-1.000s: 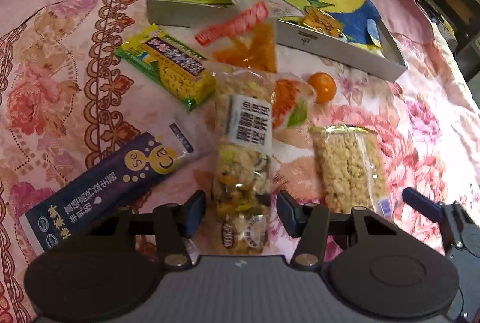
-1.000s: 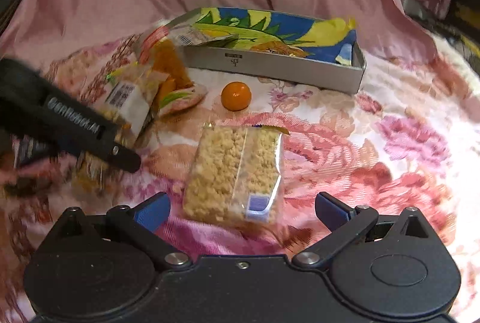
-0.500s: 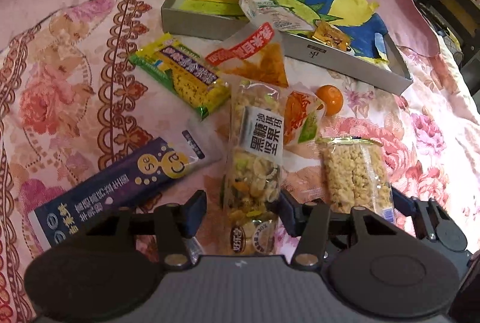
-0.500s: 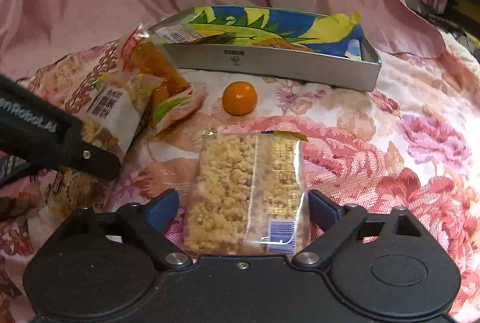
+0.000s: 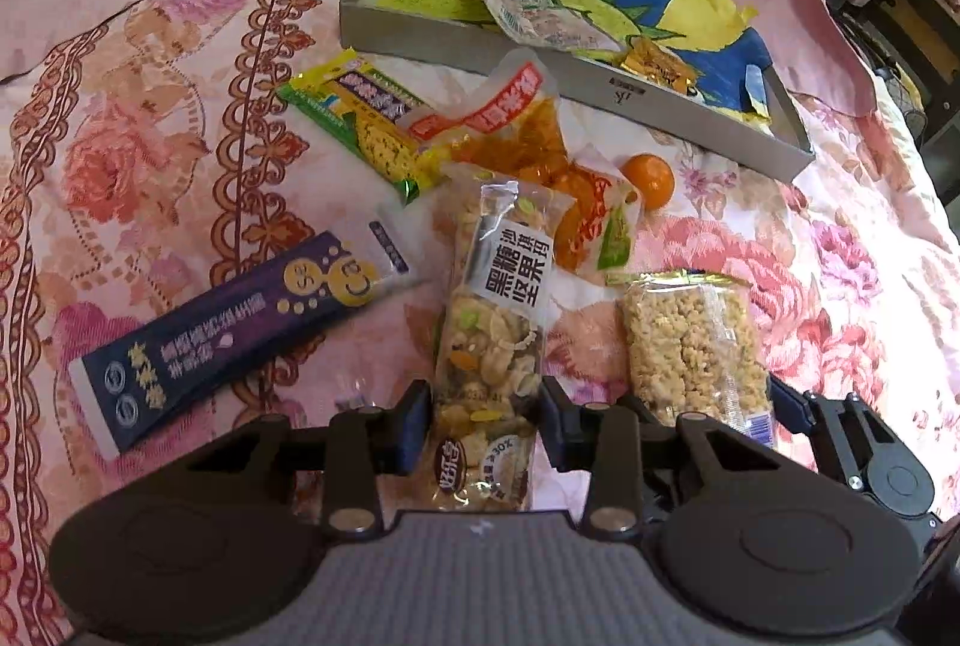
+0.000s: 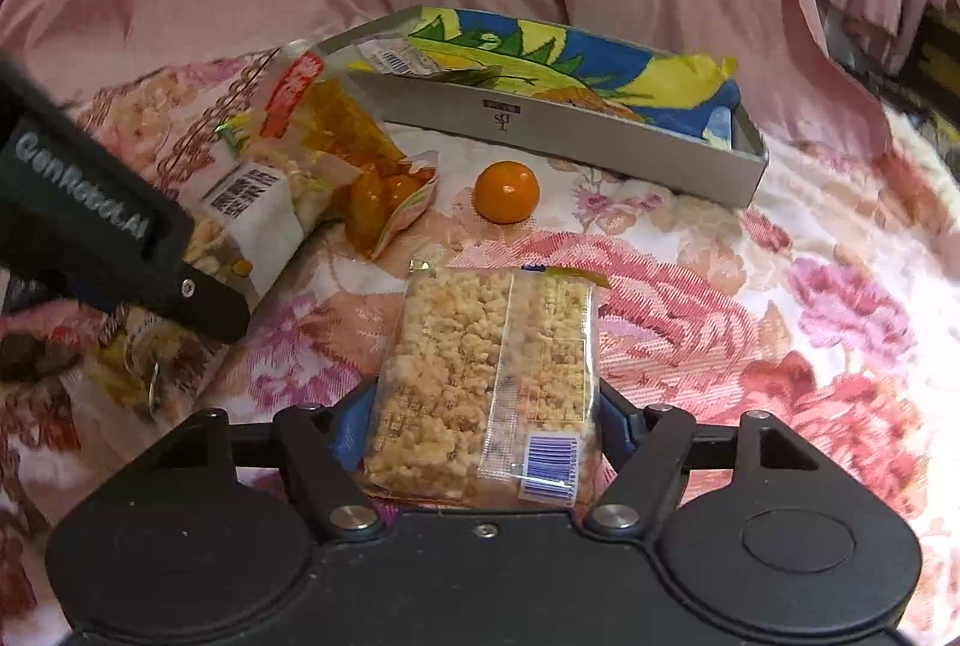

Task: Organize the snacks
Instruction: 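Grasp the nut-mix bag with the left gripper while the right grasps the rice-cracker bag, then lift both bags over the dinosaur tray and open both grippers to release them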

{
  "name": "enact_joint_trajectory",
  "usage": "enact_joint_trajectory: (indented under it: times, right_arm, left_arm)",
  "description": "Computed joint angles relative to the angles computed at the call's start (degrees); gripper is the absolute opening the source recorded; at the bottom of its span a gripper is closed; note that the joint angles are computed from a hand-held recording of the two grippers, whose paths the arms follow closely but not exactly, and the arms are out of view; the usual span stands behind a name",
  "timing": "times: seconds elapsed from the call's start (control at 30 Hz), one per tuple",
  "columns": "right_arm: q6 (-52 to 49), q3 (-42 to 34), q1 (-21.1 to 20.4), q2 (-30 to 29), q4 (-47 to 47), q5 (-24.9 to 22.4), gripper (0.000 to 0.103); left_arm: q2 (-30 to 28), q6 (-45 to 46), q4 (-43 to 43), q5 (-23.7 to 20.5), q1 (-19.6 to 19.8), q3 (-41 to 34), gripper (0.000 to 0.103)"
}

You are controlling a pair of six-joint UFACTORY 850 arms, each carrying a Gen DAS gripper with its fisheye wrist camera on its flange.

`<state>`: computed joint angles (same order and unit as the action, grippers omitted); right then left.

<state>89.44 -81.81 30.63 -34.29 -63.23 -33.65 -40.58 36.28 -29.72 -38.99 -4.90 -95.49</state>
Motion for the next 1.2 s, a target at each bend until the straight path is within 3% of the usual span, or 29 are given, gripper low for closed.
enact_joint_trajectory:
  times: [0.3,0.53,1.0,1.13,1.2]
  right_arm:
    - [-1.9,2.2,2.9,2.0,-4.9,-5.7,0.073]
    - [0.9,4.1,4.3,3.9,-9.1,-6.6,0.073]
    - [17.0,6.8,6.1,5.4,-29.6,-16.4,0.073]
    - [19.9,6.4,5.4,5.2,-34.0,-18.2,0.073]
    - [20.8,5.5,4.3,4.8,-36.4,-18.3,0.073]
  left_arm:
    - [0.7,1.8,-5.3,-4.5,1.4,0.2,0.041]
    - [4.4,12.8,-17.8,-0.7,2.6,4.6,0.041]
    - [7.4,34.8,-46.7,9.8,3.2,8.4,0.041]
    - [7.3,51.1,-61.0,14.8,2.2,8.2,0.041]
    - [5.8,56.3,-66.3,14.2,2.3,6.2,0.041]
